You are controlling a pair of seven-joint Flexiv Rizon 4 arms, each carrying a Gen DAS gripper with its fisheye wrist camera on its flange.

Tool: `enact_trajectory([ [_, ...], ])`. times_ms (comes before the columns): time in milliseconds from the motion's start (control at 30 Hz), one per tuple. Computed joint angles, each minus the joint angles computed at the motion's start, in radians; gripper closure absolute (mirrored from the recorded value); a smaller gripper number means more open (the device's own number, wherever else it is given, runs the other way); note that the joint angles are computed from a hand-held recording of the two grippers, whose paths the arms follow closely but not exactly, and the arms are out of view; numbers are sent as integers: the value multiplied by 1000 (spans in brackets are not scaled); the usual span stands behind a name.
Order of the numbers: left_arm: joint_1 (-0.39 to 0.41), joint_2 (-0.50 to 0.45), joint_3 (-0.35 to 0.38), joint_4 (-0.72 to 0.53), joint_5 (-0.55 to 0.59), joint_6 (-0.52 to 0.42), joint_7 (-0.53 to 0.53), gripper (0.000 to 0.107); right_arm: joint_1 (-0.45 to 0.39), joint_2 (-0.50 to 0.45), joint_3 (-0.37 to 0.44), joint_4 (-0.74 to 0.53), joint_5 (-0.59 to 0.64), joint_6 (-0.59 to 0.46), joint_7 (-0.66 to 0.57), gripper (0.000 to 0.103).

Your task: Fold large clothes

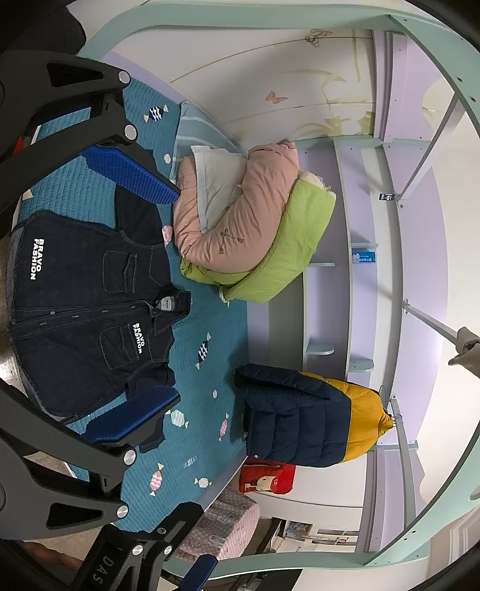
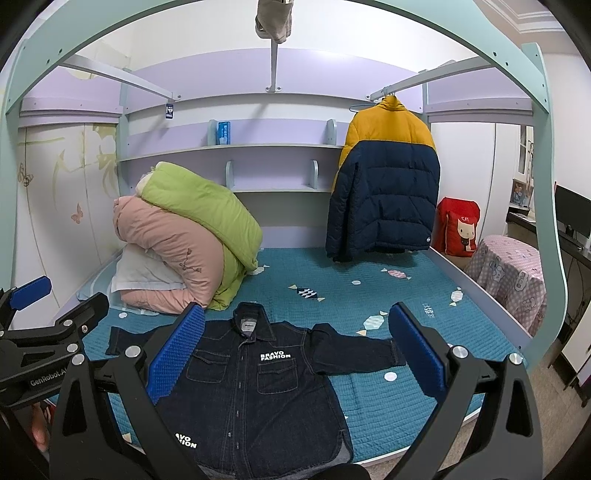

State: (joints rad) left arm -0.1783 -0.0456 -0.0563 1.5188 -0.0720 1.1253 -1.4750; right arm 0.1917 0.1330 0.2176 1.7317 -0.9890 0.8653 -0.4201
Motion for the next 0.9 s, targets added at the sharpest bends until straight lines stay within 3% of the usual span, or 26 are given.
enact_trajectory([
  [900, -7, 11, -1, 26, 6, -19, -6, 9, 16, 6, 14, 13, -5, -52, 7, 7],
])
